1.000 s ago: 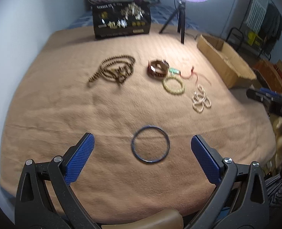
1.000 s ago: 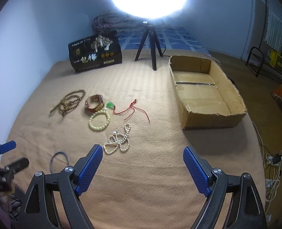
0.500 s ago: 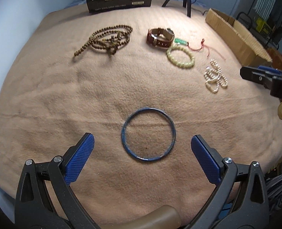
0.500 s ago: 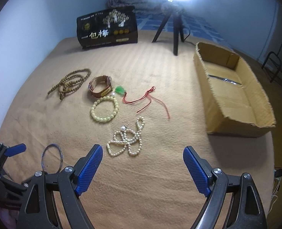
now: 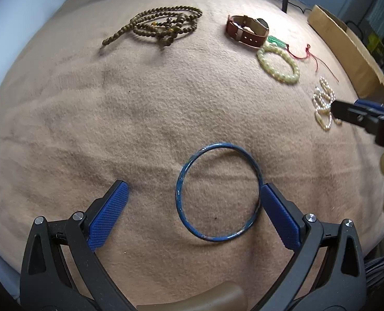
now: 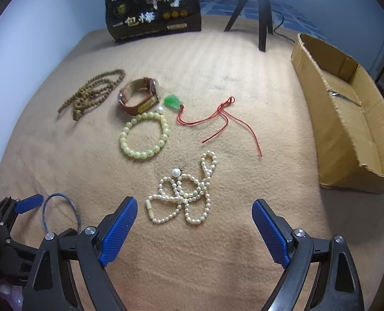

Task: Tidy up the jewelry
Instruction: 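Move the left tool over the blue bangle while the right tool approaches the pearl necklace, then close the left tool on the blue bangle while the right tool grips the pearl necklace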

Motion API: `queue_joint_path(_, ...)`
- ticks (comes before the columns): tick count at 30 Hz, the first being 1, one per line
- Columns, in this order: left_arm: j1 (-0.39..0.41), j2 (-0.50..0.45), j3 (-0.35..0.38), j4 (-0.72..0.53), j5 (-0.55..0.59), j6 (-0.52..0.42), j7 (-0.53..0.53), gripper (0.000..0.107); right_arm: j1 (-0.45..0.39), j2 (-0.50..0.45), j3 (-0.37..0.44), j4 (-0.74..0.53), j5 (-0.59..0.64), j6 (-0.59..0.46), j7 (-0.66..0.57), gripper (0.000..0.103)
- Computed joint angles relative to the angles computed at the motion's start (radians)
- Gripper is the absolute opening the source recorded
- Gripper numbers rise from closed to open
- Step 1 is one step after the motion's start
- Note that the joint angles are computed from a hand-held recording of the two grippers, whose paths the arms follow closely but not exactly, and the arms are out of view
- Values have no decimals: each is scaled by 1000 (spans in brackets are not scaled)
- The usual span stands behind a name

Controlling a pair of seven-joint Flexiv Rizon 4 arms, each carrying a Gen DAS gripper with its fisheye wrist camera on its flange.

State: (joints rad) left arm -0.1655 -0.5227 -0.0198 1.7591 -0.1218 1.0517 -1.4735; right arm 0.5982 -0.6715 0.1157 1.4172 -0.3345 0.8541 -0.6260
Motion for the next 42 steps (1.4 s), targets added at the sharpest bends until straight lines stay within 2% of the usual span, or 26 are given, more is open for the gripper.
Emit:
queue_joint_path(11,-27,-20,12,-22,31,19,-23,103,-7,-47,0,-60,26,-35,-26,91)
queue_joint_path(18,-1,12,-14,36,-2,48,6,103,-11,-57,5,-77,38,-28,-46,91)
queue_joint_path(24,-31,-7,15,0,39,32,-16,103,-3,-66,3,-89,35,-47,-64,91)
queue_joint_path(26,-33,-11,19,-8,44,37,-26,97,-3,-68,3,-91,35,-51,-72,89)
queue_joint_path(28,-29,-6,21,0,46,52,-30,84,1,-62,-1,-81,31,-52,-68,82)
queue_joint_path(29,-27,-7,21,-4,46,52,-32,80,1,-62,-3,-79,29,-51,-67,80)
queue_joint_path(31,-20,-10,17,-10,39,52,-34,73,2,-58,-9,-73,22,-52,-65,68)
queue_joint_path(32,-15,-11,12,-11,32,51,-30,73,1,-56,-10,-69,19,-49,-64,65)
queue_joint_path(36,-9,-8,8,-1,27,64,-22,73,-5,-51,-9,-64,13,-43,-74,33)
queue_joint_path(39,-3,-7,2,1,16,63,-14,73,-14,-42,-1,-52,24,-31,-79,17)
queue_joint_path(42,7,9,-5,24,6,61,8,73,-29,-23,9,-21,46,10,-72,8)
